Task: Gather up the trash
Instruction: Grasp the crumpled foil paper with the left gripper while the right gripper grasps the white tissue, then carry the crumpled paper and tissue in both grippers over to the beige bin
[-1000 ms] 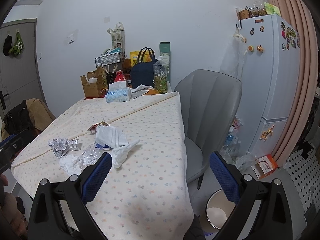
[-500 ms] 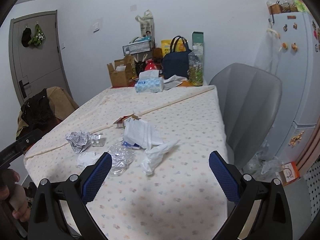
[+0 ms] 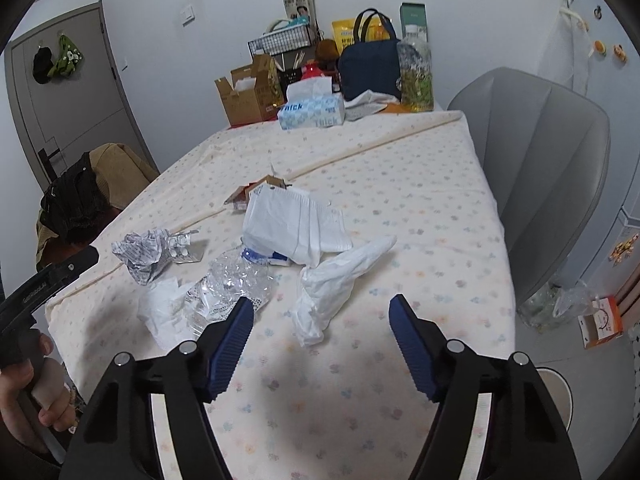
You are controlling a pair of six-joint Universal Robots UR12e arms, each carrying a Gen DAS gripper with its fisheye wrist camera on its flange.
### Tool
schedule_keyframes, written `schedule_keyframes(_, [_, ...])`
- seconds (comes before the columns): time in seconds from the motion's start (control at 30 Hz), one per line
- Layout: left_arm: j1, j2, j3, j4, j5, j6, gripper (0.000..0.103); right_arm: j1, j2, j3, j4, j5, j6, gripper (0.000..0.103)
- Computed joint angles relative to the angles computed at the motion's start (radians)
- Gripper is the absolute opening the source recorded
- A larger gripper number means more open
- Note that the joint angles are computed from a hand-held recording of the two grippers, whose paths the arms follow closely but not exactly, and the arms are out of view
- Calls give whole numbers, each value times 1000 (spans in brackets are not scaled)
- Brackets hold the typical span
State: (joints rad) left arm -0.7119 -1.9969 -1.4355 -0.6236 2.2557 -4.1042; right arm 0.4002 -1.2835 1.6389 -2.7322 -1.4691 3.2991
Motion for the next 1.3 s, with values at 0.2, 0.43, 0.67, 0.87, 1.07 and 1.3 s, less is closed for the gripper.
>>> schedule_keyframes(0.2, [28, -25, 22, -22, -34, -13, 76, -6, 28, -25, 38, 22, 9, 60])
schedule_keyframes(0.43, [57, -36, 20, 7, -115, -35, 39, -6, 47, -46, 62, 32, 7, 51])
schedule_keyframes(0.67, [45, -27, 5, 66, -105, -39, 20, -18, 37, -33, 55, 101, -5, 7])
schedule_keyframes(0.87, [11, -17, 15, 94, -42, -18, 20, -26, 2, 5, 5, 119, 5, 6])
schedule_keyframes(1.07, [-18, -29, 53, 128, -19, 45, 20, -35, -36, 42, -35, 110, 15, 6])
schedule_keyframes(1.3, [-44, -63, 117, 157, -24, 119, 20, -55, -86, 88, -77, 95, 31, 6])
